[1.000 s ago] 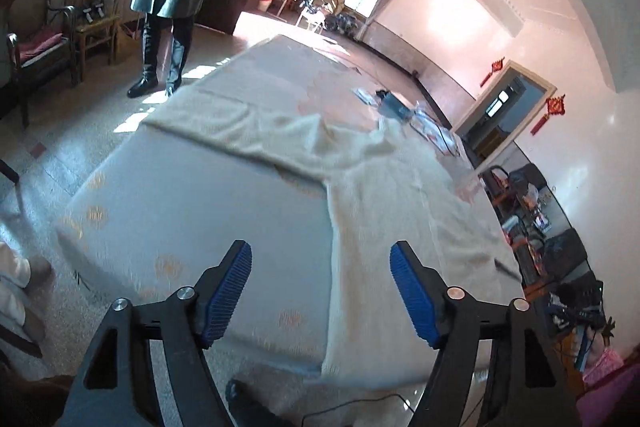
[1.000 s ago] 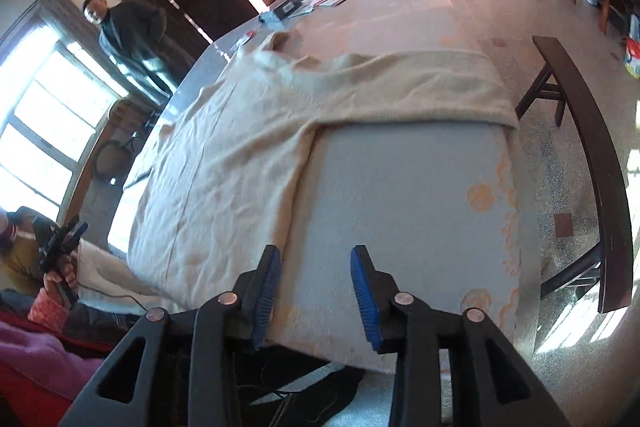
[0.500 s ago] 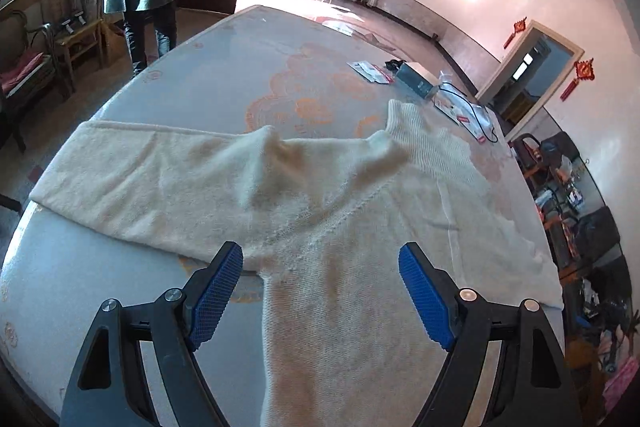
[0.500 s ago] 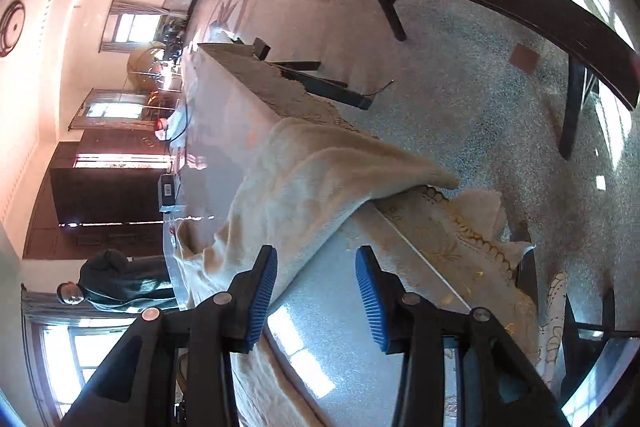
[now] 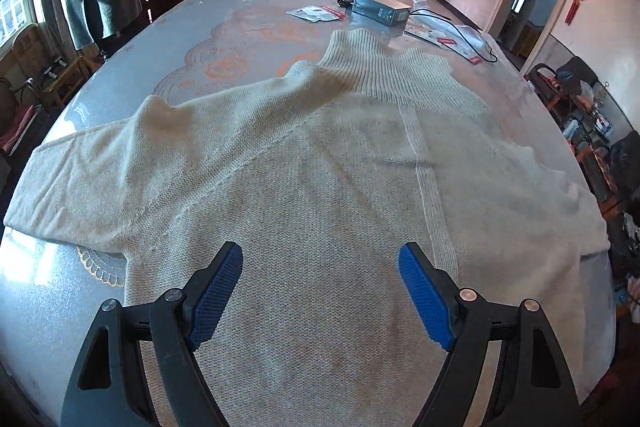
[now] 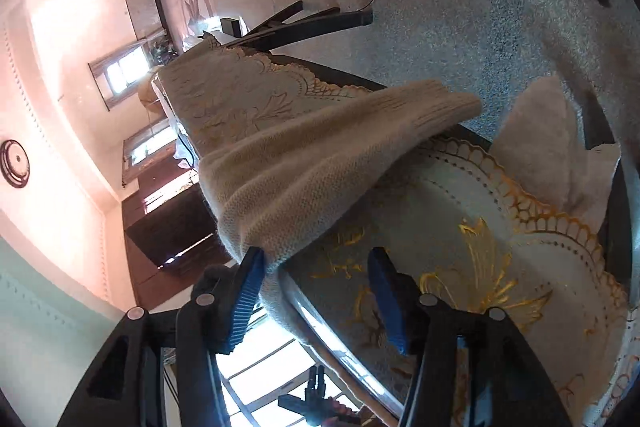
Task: Fold clothes
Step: 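Grasp the sweater cuff with the right tool and lift it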
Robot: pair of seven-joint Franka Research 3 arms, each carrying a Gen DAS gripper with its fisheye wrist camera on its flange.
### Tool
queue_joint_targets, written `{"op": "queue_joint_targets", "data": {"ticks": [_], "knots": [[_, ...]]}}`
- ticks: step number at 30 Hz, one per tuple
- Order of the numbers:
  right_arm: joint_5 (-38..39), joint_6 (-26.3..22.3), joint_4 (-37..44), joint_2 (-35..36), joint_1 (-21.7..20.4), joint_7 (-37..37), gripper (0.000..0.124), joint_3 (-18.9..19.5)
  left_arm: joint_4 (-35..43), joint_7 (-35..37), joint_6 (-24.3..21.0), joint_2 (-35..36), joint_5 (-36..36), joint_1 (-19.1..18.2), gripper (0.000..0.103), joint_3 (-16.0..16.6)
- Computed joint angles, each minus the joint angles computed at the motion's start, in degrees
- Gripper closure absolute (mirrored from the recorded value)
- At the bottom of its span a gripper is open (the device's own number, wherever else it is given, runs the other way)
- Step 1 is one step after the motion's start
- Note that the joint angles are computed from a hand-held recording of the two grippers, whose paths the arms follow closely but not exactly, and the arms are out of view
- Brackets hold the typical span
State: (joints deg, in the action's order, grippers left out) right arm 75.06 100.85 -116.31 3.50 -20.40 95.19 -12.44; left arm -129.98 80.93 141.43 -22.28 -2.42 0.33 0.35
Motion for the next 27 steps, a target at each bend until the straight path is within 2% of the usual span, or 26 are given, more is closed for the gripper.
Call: {"op": "queue_joint_targets", "data": {"ticks": [3,6,9,16,20,22,26,27], "knots": [[2.3,1.8,-1.4,-0.4,-0.2,0.5,0.066,-0.2,0.6,-2.1,-0.8,0.6,1.8,0.8,0.021,-1.1],[2.4,0.4,-2.4,-1.0,-0.9,0.6,0.066,-0.8,0.7,-5.5,-1.0,1.0,5.9,2.2,0.021,-2.7],[4.2,-0.1,-1.4,0.9,-1.0,1.1,0.065,-0.7,0.8,-7.4,-1.3,1.6,7.3,2.3,0.021,-2.9],[9.5,0.3,3.8,7.4,-1.2,1.7,0.065,2.2,1.6,-9.2,-2.5,2.8,9.5,1.3,0.021,-3.7],[9.9,3.4,6.1,9.7,-1.4,2.0,0.07,3.7,2.1,-10.4,-3.3,3.2,11.1,1.2,0.021,-4.3],[11.0,6.6,5.5,9.5,-1.4,1.7,0.075,4.1,2.2,-10.9,-3.7,3.3,11.6,1.2,0.021,-4.3],[13.9,10.9,4.3,8.7,-1.6,-0.8,0.112,4.3,2.3,-11.9,-4.3,3.5,11.8,1.1,0.021,-4.2],[13.9,11.5,4.4,8.5,-1.7,-1.6,0.117,4.3,2.2,-12.0,-4.4,3.5,11.6,1.0,0.021,-4.0]]}}
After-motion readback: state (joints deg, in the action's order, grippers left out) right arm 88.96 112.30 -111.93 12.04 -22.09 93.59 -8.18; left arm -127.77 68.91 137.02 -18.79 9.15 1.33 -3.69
